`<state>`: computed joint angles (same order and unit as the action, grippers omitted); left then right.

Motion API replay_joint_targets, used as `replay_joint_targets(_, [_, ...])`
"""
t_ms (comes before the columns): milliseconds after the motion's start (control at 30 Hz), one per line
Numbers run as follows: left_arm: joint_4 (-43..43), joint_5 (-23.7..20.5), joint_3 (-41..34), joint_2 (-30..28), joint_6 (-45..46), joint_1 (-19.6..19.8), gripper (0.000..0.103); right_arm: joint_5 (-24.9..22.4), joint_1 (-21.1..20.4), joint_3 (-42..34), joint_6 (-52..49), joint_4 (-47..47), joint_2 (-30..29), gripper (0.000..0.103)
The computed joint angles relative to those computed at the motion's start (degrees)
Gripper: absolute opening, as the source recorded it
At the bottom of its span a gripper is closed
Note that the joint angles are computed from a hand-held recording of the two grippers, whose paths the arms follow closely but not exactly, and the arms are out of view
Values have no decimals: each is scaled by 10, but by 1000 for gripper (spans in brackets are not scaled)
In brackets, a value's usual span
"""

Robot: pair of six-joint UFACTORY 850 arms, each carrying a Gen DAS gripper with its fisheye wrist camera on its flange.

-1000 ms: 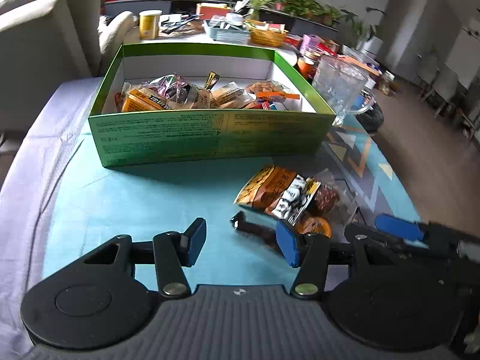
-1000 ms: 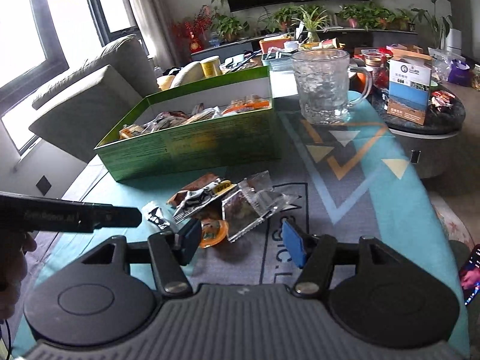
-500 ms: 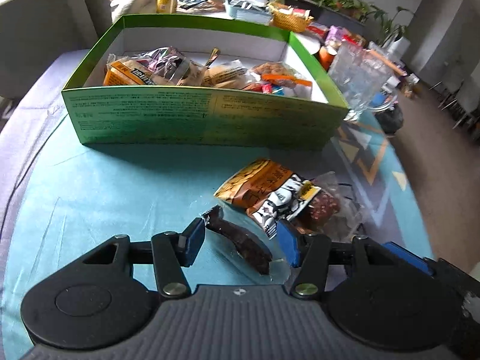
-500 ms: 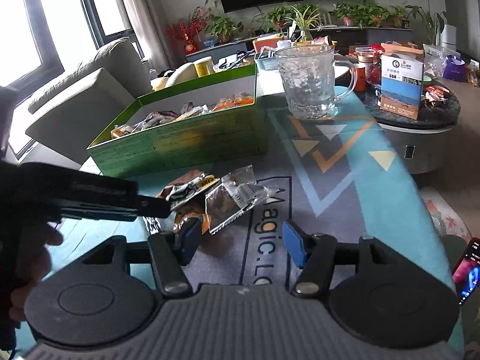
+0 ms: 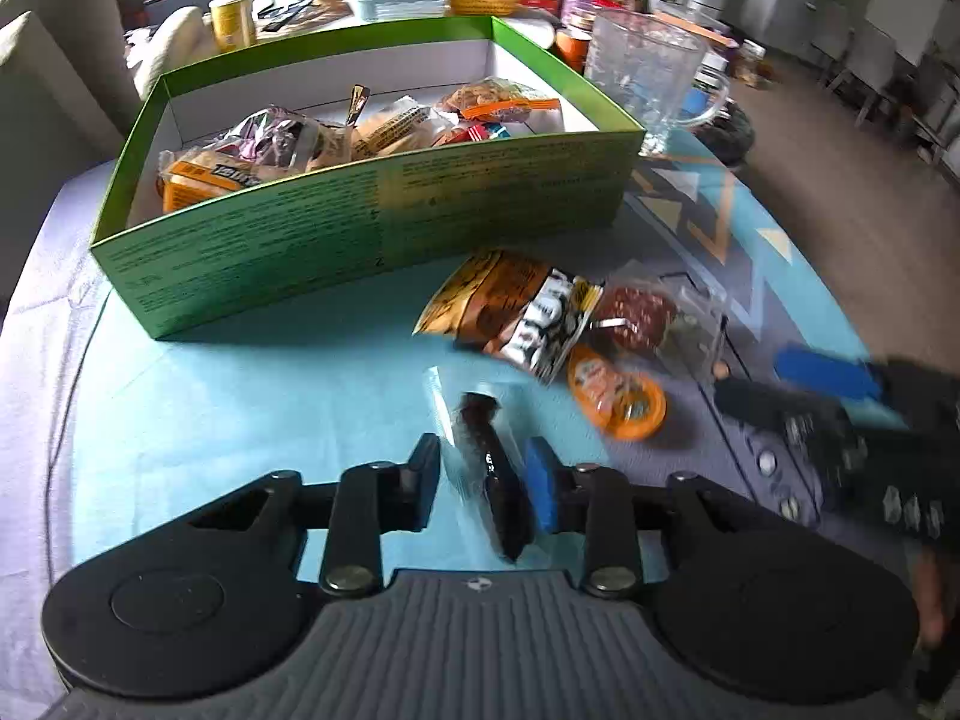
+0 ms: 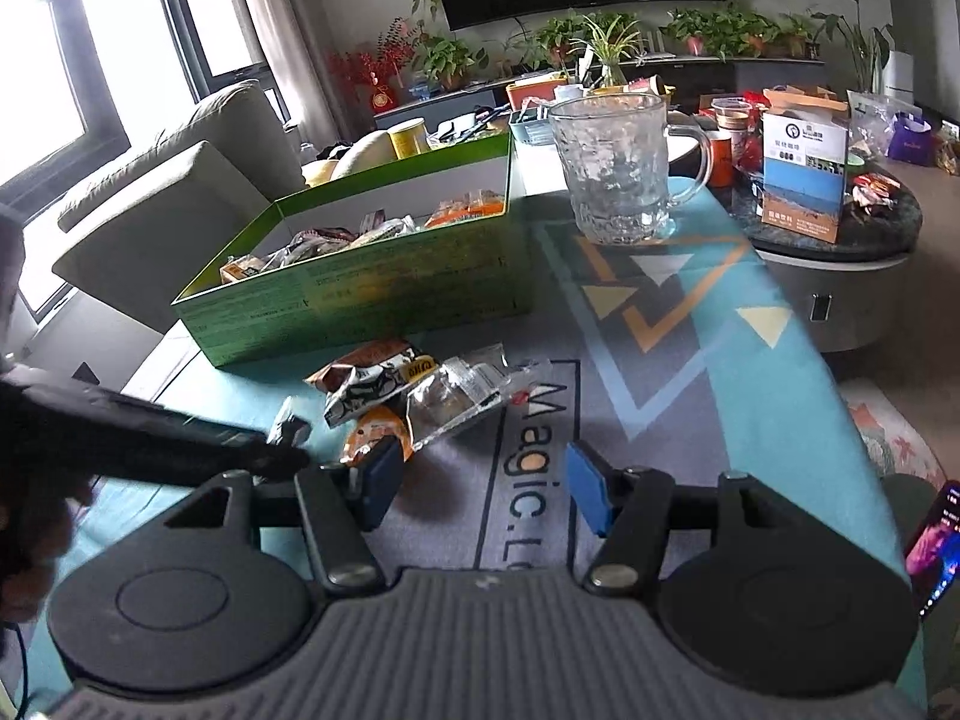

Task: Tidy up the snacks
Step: 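Grasp clear dark-snack packet with left tool while right grasps silver wrapper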

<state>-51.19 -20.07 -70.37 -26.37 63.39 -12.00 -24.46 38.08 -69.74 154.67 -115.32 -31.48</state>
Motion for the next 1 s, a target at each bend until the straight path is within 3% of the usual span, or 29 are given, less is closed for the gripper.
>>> replay_joint_targets(100, [-37,-7,12,11,52,12,20,12,-10,-10,37,-34,-9,58])
replay_joint_targets(267, [-49,-5,18,12,58,14,21,48,-24,-38,120,-85,-32,58])
replay_joint_targets(400, [19,12,18,7,-12,5,40,51,-24,-58,140,-79,-45,58])
replay_joint_targets(533, [-25,54,41,16,64,-10,48,49,-24,-88,87,-15,-62,58])
replay_joint_targets(633, [-142,61,53,18,192,-11,39,55,-25,-104,30,36,-72,57])
replay_joint_targets(667, [-164,52,54,19,223,-8,28,53,-25,-104,31,27,-72,49])
replay_joint_targets(700, [-166,38,54,19,230,-6,28,59,-26,-100,43,9,-70,33])
replay_joint_targets(767, [-189,26,58,23,261,-2,27,44,-26,-83,96,-40,-60,32])
replay_joint_targets(1000, [-351,18,73,54,419,7,27,-19,-12,-37,121,-81,-15,32])
